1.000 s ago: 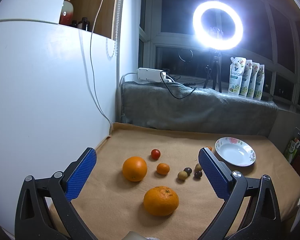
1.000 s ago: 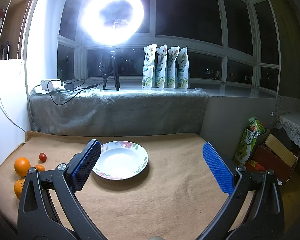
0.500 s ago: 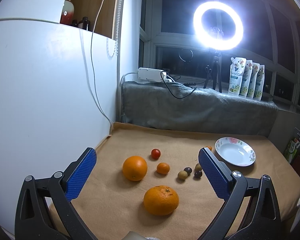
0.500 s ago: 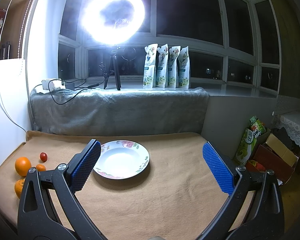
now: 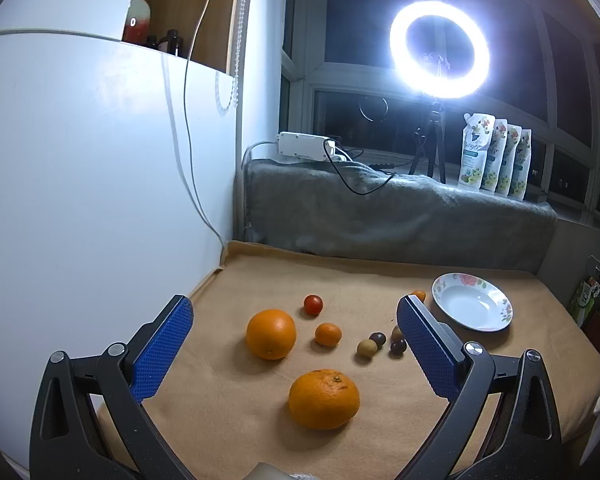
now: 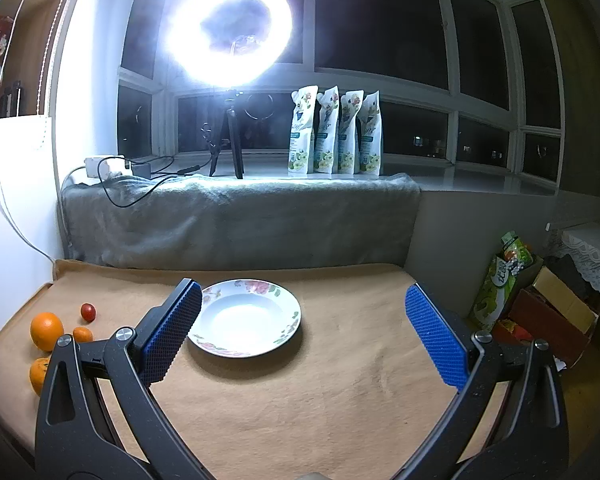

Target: Organize fruits

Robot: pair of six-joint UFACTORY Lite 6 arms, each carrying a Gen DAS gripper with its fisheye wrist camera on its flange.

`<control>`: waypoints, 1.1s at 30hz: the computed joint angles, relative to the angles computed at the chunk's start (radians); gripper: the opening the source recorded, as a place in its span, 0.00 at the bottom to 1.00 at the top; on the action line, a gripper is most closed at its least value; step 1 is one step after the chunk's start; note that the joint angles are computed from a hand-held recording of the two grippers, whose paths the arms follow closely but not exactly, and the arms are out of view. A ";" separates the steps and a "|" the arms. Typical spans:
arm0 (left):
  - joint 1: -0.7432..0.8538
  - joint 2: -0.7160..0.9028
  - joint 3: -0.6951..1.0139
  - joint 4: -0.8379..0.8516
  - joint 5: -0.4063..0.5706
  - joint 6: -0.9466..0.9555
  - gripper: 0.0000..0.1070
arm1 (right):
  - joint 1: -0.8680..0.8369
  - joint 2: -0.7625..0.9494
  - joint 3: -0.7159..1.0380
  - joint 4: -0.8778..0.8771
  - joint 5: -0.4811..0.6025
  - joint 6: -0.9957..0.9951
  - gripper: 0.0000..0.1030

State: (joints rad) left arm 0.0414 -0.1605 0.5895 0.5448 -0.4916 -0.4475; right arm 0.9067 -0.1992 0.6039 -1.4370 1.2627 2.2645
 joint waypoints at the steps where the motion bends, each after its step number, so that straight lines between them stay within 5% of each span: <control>1: 0.001 0.000 -0.001 -0.001 0.000 0.001 0.95 | -0.006 0.009 0.006 -0.005 -0.007 0.000 1.00; 15: 0.034 0.082 0.025 0.028 -0.004 -0.024 0.95 | -0.059 0.104 0.051 -0.062 -0.122 0.016 1.00; 25: 0.141 0.202 0.079 0.295 -0.047 -0.246 0.95 | -0.170 0.196 0.105 -0.248 -0.412 0.090 1.00; 33: 0.175 0.314 0.125 0.482 -0.086 -0.396 0.92 | -0.293 0.308 0.163 -0.565 -0.720 0.341 1.00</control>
State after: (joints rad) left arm 0.2167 0.1536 0.7149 1.0267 -0.5775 -0.8438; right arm 0.6133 0.1091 0.7670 -2.0019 0.5432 2.6053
